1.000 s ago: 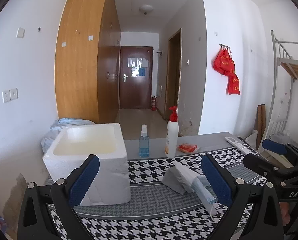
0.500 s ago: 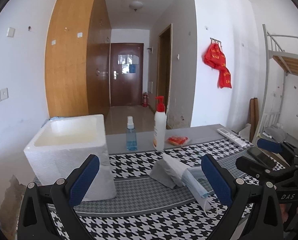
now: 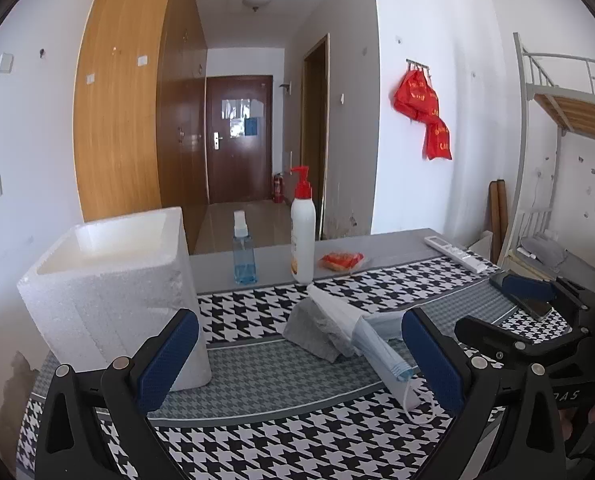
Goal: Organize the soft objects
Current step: 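Move both tools back toward the blue face mask and white tissue pack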
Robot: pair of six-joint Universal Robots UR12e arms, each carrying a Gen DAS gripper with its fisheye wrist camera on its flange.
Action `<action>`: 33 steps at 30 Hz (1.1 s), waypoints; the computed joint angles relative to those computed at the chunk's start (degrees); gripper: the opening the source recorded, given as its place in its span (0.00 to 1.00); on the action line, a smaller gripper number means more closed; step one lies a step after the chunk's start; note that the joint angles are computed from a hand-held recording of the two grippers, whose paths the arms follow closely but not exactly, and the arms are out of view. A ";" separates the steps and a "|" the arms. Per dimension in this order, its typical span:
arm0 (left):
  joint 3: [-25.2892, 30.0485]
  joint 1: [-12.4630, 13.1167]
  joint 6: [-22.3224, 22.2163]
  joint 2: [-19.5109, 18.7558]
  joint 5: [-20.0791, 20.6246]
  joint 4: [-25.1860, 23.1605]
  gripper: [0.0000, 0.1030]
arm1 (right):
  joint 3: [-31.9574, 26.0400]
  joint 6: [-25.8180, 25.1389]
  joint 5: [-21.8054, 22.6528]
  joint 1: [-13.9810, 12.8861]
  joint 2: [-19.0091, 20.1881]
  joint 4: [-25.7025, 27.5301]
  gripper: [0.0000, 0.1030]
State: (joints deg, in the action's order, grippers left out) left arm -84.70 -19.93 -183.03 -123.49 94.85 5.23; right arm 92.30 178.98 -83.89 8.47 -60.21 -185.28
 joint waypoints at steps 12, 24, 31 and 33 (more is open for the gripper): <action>0.83 0.76 0.22 -1.03 -1.85 -3.66 0.99 | -2.04 0.62 -0.87 0.31 1.75 5.00 1.00; 1.74 1.43 -0.89 -1.85 -1.81 -5.97 0.99 | -5.19 0.17 1.02 0.52 3.63 10.92 0.92; 1.93 1.78 -1.73 -2.07 -1.79 -7.29 0.99 | -8.00 -0.49 2.48 0.74 5.05 16.53 0.78; 2.09 1.84 -2.02 -2.18 -1.92 -7.77 0.99 | -8.71 -0.47 2.71 0.75 5.44 18.02 0.74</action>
State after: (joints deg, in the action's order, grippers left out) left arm -82.61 -18.08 -185.05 -125.68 92.93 -2.55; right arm 83.59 178.51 -81.18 9.21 -54.77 -167.26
